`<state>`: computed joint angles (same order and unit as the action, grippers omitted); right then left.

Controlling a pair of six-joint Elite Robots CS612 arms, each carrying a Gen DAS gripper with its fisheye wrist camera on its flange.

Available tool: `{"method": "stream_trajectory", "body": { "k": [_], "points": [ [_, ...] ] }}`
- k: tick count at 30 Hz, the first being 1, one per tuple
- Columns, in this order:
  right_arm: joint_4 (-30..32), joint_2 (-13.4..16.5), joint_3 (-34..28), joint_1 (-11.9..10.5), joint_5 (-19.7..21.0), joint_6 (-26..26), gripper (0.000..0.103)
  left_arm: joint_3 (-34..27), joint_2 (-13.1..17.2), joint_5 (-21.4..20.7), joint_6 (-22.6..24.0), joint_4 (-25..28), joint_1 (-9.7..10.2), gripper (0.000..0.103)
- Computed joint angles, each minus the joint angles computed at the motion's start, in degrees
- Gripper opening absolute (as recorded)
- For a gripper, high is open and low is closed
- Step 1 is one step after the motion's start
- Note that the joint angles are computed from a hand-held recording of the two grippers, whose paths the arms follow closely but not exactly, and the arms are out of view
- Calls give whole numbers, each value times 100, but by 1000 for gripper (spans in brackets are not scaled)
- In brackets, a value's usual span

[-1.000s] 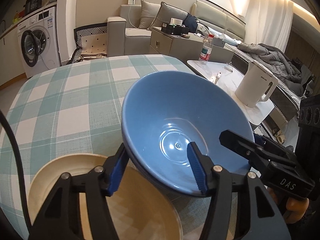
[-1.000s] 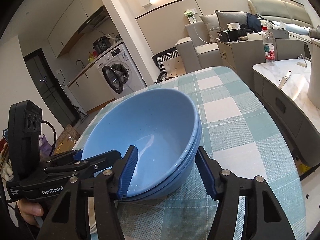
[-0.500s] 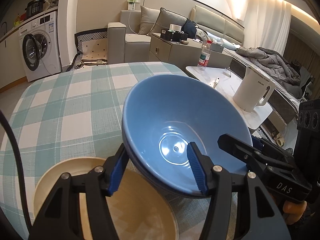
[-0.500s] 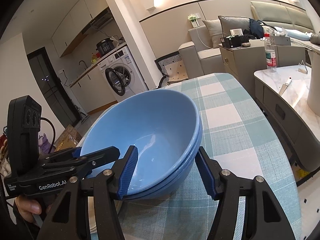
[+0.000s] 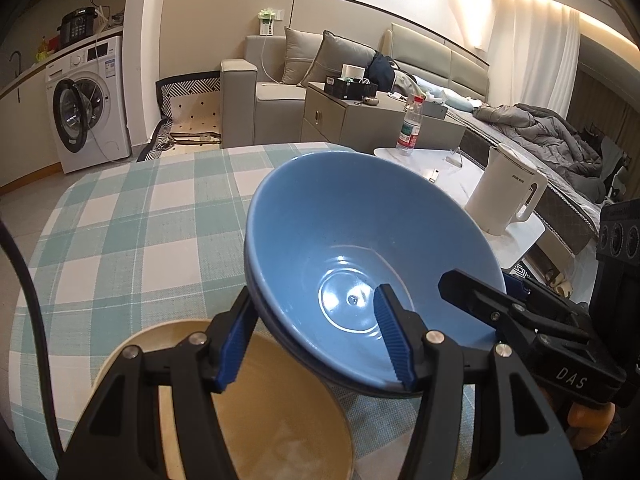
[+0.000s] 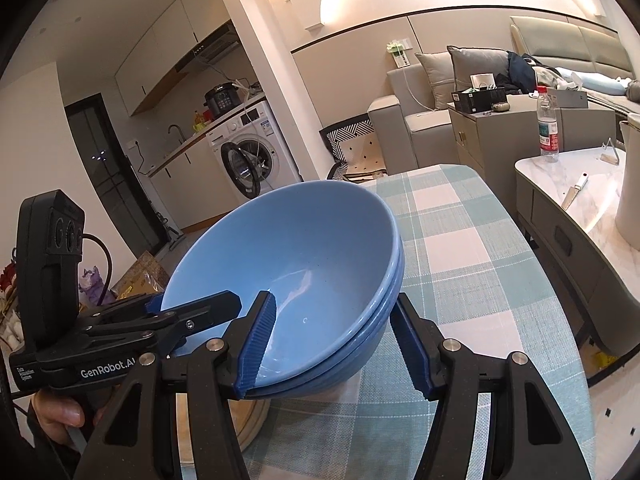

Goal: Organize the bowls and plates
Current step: 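Lift the three stacked blue bowls and carry them over the cream plates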

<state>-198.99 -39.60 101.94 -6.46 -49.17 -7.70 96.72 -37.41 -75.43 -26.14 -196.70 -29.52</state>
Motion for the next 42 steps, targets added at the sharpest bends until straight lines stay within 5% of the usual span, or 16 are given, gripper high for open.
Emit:
{"method": "stream_trajectory", "body": {
  "k": [42],
  "points": [
    [289,-170,185,310,432,-544,61,863,-388,690,-250,-583,-9,58]
  ]
}}
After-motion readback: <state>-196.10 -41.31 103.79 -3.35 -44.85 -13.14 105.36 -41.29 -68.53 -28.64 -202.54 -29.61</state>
